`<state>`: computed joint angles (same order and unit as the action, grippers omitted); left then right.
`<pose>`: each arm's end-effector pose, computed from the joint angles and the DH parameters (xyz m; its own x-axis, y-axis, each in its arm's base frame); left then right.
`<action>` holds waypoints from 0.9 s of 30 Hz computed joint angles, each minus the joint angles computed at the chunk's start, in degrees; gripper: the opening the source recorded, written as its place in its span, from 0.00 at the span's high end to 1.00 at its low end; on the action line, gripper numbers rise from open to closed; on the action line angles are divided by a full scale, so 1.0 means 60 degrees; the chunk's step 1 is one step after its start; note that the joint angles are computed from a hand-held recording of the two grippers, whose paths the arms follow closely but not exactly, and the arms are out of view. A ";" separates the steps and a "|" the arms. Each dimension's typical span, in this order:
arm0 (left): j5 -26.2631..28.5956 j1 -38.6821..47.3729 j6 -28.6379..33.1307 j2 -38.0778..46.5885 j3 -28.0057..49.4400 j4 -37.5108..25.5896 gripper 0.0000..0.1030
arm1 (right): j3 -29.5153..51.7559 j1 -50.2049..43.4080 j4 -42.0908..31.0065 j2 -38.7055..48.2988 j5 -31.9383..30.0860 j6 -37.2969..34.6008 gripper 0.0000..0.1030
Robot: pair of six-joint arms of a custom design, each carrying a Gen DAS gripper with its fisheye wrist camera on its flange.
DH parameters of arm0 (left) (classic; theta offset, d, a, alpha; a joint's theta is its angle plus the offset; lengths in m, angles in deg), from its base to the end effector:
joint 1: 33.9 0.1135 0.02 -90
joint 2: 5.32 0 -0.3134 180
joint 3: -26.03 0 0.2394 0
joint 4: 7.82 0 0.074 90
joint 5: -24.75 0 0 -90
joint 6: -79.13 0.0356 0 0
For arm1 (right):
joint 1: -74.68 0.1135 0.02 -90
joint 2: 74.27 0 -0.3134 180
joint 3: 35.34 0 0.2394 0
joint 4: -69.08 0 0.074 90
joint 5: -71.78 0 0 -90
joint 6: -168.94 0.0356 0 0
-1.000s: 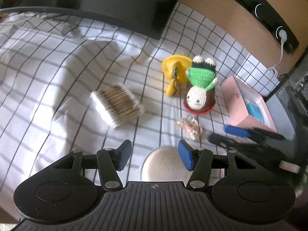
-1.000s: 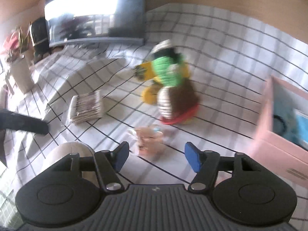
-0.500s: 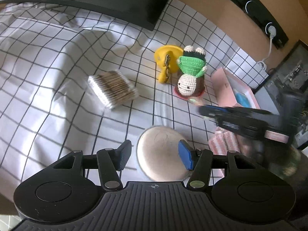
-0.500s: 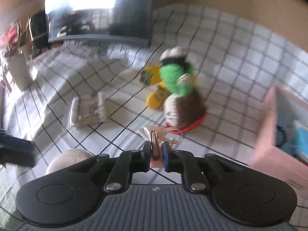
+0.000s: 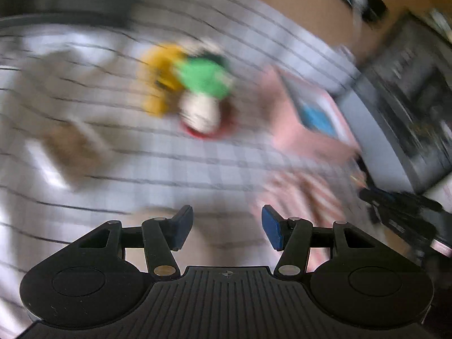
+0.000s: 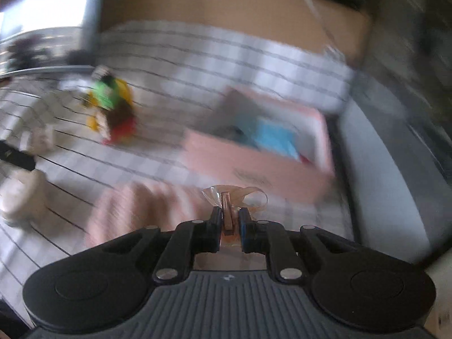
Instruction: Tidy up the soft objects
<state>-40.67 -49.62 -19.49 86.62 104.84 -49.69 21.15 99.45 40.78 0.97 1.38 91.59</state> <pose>0.3086 -0.1022 0.2852 -0.8510 0.0979 -0.5160 0.3525 0.8348 -0.4229 0.2230 0.0898 0.2609 -0.6895 -0.0909 -0.7186 -0.0371 0.9952 -0.0904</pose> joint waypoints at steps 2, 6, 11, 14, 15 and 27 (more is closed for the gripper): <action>0.0492 -0.0693 -0.0054 0.0477 0.0267 -0.0298 0.43 | -0.0395 -0.0292 -0.0118 -0.0208 0.0034 0.0301 0.88; 0.0859 -0.1704 -0.0837 0.1488 0.0749 -0.0818 0.43 | -0.1170 -0.0245 -0.0042 -0.0614 0.0976 0.0254 0.88; 0.1220 -0.2229 -0.0662 0.2166 0.1302 -0.1700 0.43 | -0.1924 -0.0789 0.0481 -0.0867 0.0468 0.0380 0.88; 0.1285 -0.2411 -0.1262 0.2430 0.1466 -0.1532 0.44 | -0.2135 -0.1017 0.0658 -0.0701 0.0023 0.0780 0.85; 0.1311 -0.2430 -0.1487 0.2474 0.1518 -0.1349 0.44 | -0.2142 -0.1120 0.0592 -0.0770 -0.0248 0.0873 0.82; 0.0693 -0.2937 -0.2287 0.3696 0.3724 -0.0466 0.46 | -0.1927 -0.1659 0.0051 -0.3134 -0.3485 -0.0048 0.33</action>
